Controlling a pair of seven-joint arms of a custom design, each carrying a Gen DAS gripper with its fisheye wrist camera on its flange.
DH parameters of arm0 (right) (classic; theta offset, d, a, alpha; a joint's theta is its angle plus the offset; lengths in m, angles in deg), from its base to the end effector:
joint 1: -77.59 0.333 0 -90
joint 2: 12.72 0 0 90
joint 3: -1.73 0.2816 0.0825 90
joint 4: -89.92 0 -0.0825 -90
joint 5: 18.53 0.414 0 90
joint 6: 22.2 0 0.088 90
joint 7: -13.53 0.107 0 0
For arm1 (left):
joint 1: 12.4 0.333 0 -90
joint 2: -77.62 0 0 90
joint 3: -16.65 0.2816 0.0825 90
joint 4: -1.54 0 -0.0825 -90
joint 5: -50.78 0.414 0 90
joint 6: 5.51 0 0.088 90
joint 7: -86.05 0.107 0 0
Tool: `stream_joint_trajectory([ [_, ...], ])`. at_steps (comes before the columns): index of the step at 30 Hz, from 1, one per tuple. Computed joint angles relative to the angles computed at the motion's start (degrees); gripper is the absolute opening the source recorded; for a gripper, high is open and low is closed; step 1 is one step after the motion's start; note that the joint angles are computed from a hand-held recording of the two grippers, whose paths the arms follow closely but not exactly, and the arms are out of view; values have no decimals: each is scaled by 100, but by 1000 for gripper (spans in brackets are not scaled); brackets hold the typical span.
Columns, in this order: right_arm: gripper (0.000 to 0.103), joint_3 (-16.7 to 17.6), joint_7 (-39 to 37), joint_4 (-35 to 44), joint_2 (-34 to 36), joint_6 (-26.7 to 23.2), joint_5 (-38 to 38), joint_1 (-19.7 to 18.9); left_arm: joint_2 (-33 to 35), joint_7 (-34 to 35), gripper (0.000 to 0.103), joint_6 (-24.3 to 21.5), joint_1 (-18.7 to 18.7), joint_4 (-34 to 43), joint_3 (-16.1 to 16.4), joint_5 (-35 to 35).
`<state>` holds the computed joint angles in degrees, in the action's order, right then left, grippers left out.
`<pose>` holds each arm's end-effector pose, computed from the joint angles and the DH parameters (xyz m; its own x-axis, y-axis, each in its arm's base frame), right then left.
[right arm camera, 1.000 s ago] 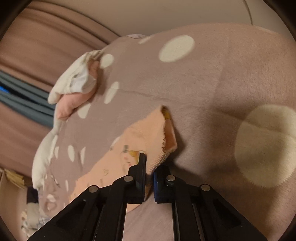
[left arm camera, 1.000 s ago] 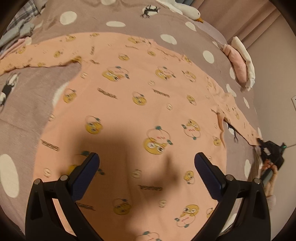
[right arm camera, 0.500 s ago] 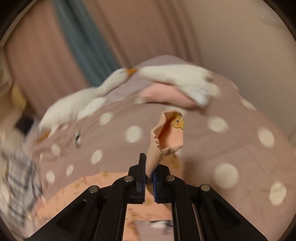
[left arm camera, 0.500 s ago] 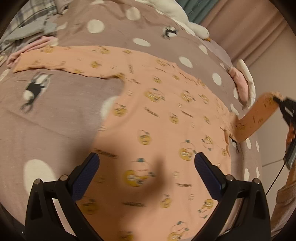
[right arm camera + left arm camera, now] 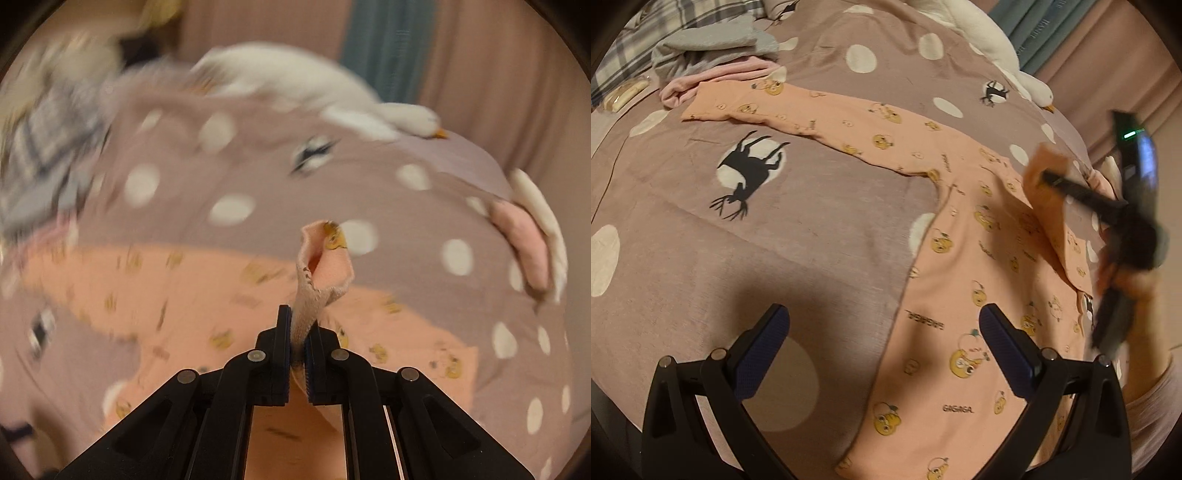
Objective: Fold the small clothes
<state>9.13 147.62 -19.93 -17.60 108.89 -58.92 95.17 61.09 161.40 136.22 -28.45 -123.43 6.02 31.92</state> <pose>0.5558 0.2448 0.5410 -0.0771 -0.9630 0.2582 -0.7559 -0.1124 -0.6450 0.4900 -0.2521 0.5297 -0.1088 -0.9191 0.3787 -0.8969 -0.0735 -0.4361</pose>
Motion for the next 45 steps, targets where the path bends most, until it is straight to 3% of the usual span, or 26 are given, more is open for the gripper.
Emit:
stream_joint_trajectory([
  [3,8,105,-203,183,415,-319,-313,176,52,-12,102,35,24,24,35,-48],
  [6,12,9,-624,309,669,-380,75,281,114,-3,102,97,50,47,100,-200],
  [7,18,-37,-819,290,654,-358,316,285,140,45,102,119,45,58,144,-332],
  [9,44,-99,-1114,198,571,-145,749,279,206,197,102,178,32,99,250,-690],
  [12,46,-237,-1767,-488,-54,998,1950,158,290,370,102,243,78,189,342,-1108],
  [13,48,-364,-2062,-851,-381,1593,2737,137,314,484,102,288,82,211,387,-1318],
  [15,51,-501,-2282,-1289,-722,2256,3669,96,383,664,102,382,126,262,464,-1714],
  [17,51,-617,-2260,-1684,-974,2762,4371,9,488,842,102,407,175,349,536,-2139],
  [19,51,-442,-1840,-1799,-983,2716,4209,-296,660,1016,102,286,264,505,618,-2635],
  [20,44,-413,-1777,-1795,-903,2664,4200,-340,723,1100,102,234,314,572,623,-2834],
  [21,29,-400,-1775,-1782,-840,2630,4225,-342,819,1305,102,196,361,655,670,-3209],
  [26,17,-143,-1579,-1350,-122,2624,3707,-279,1049,1530,102,279,710,847,625,-4039],
  [29,17,-125,-2097,-953,250,2367,3706,-77,1192,1815,102,391,888,928,649,-4840],
  [30,17,-35,-2411,-917,278,2415,3925,-94,1260,1830,102,462,962,962,654,-5082],
  [33,17,-190,-3807,-1098,42,2716,5432,220,1525,1823,102,620,1151,1167,597,-5435],
  [36,17,-217,-4007,-1379,-258,2902,5715,331,1917,1883,102,546,1331,1513,509,-5908],
  [42,17,-406,-4092,-2137,-979,3156,6250,508,2658,1342,101,779,1553,2407,199,-5066],
  [45,17,-515,-4067,-2536,-1357,3282,6407,563,2847,579,79,1200,1570,2557,132,-4238],
])
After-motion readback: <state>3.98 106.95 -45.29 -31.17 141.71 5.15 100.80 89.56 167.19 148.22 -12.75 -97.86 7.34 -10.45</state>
